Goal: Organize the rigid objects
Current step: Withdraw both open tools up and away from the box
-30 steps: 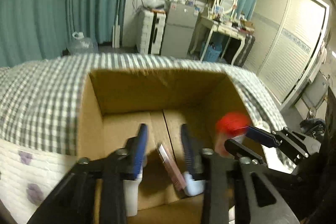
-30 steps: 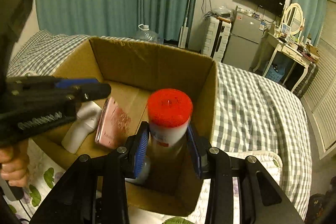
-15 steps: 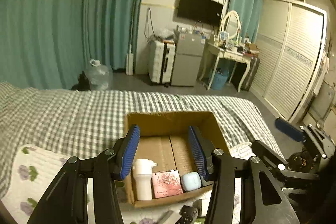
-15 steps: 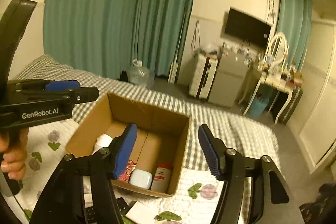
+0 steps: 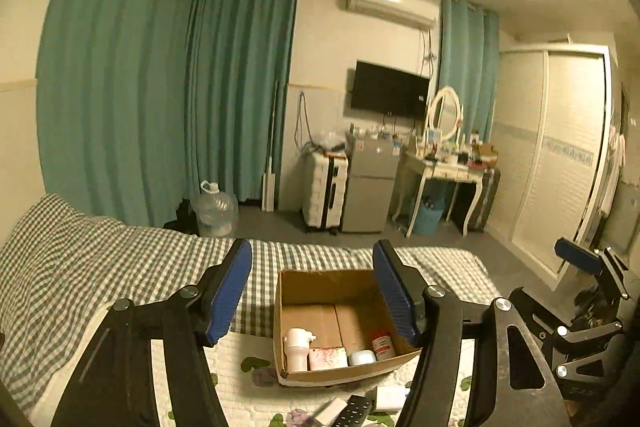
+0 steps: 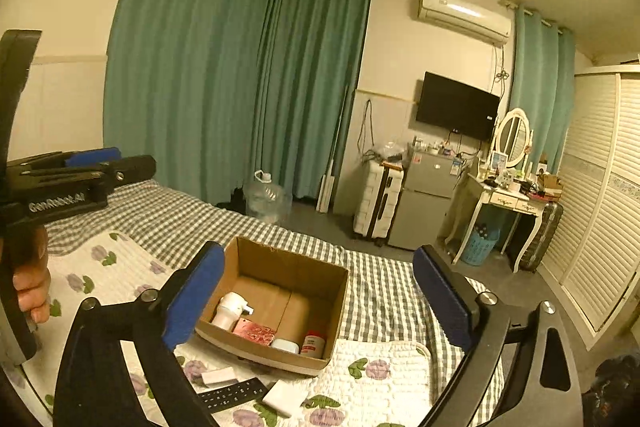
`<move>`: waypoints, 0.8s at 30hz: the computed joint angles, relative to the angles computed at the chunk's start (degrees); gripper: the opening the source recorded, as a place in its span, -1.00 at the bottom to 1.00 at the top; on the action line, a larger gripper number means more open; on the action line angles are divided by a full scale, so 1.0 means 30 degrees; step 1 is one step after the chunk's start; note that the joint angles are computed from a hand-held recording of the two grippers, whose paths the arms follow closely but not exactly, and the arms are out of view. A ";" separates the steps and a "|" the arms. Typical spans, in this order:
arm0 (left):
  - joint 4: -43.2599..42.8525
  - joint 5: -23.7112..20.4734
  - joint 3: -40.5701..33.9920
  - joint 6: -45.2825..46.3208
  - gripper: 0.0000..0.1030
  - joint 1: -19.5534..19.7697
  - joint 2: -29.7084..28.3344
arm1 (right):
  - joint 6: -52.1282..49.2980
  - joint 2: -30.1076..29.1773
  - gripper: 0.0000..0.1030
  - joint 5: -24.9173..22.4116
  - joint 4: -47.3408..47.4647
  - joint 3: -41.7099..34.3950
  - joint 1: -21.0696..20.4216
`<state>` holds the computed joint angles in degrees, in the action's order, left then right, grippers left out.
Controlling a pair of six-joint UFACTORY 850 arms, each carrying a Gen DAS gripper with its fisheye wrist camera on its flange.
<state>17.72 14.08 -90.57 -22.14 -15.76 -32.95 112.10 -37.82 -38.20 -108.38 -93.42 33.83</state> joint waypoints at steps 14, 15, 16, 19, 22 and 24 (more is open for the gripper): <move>-0.1841 0.2630 0.4303 0.1671 0.30 0.0148 0.2519 | 0.1973 0.1936 1.00 -0.2187 -0.0237 0.3046 0.1211; -0.2233 0.2827 0.4464 0.2113 0.30 0.0113 0.2552 | 0.2011 0.1944 1.00 -0.2179 -0.0170 0.3098 0.1235; -0.2767 0.2961 0.4615 0.2744 0.30 0.0050 0.2572 | 0.1941 0.1944 1.00 -0.2174 0.0046 0.3161 0.1286; -0.3333 0.2627 0.4821 0.3791 0.30 -0.0029 0.2566 | 0.1187 0.1645 1.00 -0.2740 0.1341 0.2971 0.1373; -0.3832 0.2457 0.4893 0.4720 0.30 -0.0195 0.2345 | 0.1895 0.1564 1.00 -0.2797 0.1333 0.3231 0.1271; -0.3914 0.2379 0.4851 0.4921 0.30 -0.0233 0.2118 | 0.2415 0.1457 1.00 -0.2947 0.1421 0.3303 0.1176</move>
